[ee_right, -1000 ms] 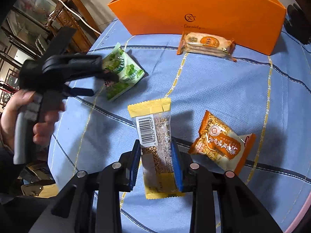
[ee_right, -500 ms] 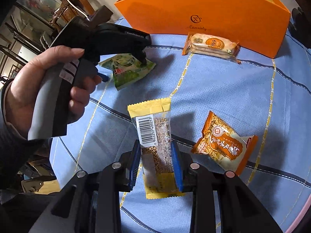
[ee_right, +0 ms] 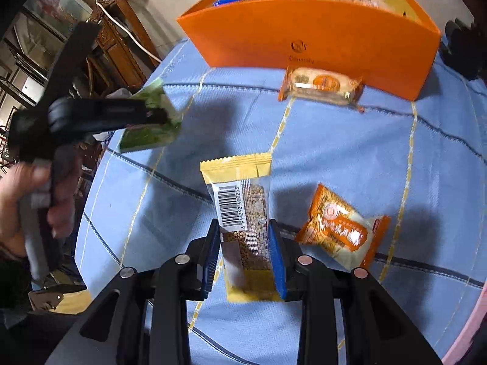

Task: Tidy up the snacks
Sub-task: 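Carry the green bag and yellow bar over the orange box and open both tools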

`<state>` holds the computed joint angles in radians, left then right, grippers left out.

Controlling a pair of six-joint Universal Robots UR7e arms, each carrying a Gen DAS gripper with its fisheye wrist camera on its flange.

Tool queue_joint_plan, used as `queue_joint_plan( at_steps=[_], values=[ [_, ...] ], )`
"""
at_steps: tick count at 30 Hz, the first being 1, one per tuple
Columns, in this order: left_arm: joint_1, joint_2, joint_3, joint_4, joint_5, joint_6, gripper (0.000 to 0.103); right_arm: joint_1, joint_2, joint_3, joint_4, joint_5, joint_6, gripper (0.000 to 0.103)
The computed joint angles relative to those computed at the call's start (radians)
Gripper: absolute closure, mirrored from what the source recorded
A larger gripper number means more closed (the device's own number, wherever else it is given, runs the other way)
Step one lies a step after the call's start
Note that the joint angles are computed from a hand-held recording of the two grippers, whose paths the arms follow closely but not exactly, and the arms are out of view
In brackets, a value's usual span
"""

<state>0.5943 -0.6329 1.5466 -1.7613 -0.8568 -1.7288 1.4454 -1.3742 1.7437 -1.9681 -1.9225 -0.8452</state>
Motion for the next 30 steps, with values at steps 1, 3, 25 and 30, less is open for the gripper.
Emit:
queue_joint_plan(
  at_steps=[1,3,25,30],
  values=[
    [-0.007,-0.002,-0.014,0.024,0.012,0.007,0.068,0.006,-0.001,-0.002,-0.005,0.003,-0.003,0.072],
    [-0.033,-0.005,-0.025,0.065,0.027,0.001,0.068,0.018,0.006,-0.009,-0.017,0.004,-0.006,0.072],
    [0.023,0.042,-0.308,0.137,0.331,0.314,0.066,0.125,0.259,-0.402,-0.169,0.141,0.149,0.073],
    [0.069,0.107,-0.445,0.138,0.362,0.415,0.066,0.136,0.352,-0.521,-0.199,0.151,0.225,0.073]
  ],
)
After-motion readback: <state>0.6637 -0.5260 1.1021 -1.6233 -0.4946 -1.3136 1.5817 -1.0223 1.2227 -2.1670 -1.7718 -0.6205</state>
